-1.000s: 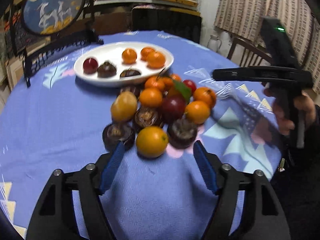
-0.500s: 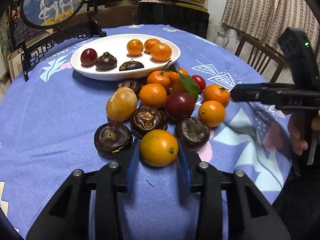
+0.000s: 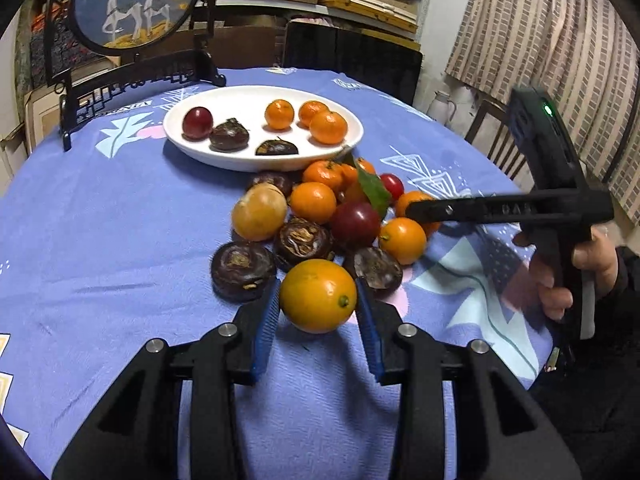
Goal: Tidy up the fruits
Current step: 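Place a mandarin on the plate with the right tool while the left places a small orange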
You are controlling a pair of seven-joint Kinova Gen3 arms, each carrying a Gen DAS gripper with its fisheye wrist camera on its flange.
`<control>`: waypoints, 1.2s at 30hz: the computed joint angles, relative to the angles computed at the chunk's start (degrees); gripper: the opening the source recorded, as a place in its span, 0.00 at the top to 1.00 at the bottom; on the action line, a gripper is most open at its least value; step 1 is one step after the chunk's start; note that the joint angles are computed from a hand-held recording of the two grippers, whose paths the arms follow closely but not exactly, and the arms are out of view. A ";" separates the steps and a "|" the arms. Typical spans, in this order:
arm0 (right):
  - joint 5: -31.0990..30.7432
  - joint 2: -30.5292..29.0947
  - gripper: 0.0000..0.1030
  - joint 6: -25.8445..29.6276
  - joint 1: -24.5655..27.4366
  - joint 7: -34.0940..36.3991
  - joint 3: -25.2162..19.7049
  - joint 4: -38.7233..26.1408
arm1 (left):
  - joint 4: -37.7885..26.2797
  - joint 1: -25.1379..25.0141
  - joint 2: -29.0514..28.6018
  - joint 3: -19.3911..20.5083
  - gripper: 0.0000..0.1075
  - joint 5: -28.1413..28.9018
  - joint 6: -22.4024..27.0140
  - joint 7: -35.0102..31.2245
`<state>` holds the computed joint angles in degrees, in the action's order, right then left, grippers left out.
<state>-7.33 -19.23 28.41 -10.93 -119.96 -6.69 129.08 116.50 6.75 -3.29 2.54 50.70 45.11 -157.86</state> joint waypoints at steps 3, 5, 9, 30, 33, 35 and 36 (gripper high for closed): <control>-0.85 -2.34 0.57 -0.90 0.09 -0.66 0.42 1.19 | -0.56 -0.45 -0.19 -0.55 0.66 1.16 0.69 -0.25; -0.98 -4.81 0.57 -0.62 0.10 -0.30 1.08 1.15 | -1.18 -0.70 -0.37 -0.76 0.66 1.74 1.07 -0.33; -0.03 -6.82 0.57 1.44 0.75 1.42 2.30 -1.49 | -3.78 -0.76 0.39 -0.47 0.66 1.88 1.47 0.39; -15.68 24.94 0.56 0.50 -1.16 22.34 16.16 -29.03 | -36.94 8.01 26.01 9.59 0.46 -26.27 -4.62 34.75; -10.82 22.58 0.51 -1.64 0.79 18.13 12.41 -27.05 | -33.44 5.24 23.12 11.48 0.38 -24.55 -6.84 32.92; -6.16 20.01 0.51 -1.89 -0.61 14.92 12.34 -25.33 | -30.40 2.40 20.51 13.07 0.34 -21.54 -7.57 29.06; -4.15 18.61 0.51 -2.01 -0.24 13.34 11.27 -24.33 | -28.38 -0.26 18.75 15.08 0.34 -20.46 -7.71 26.73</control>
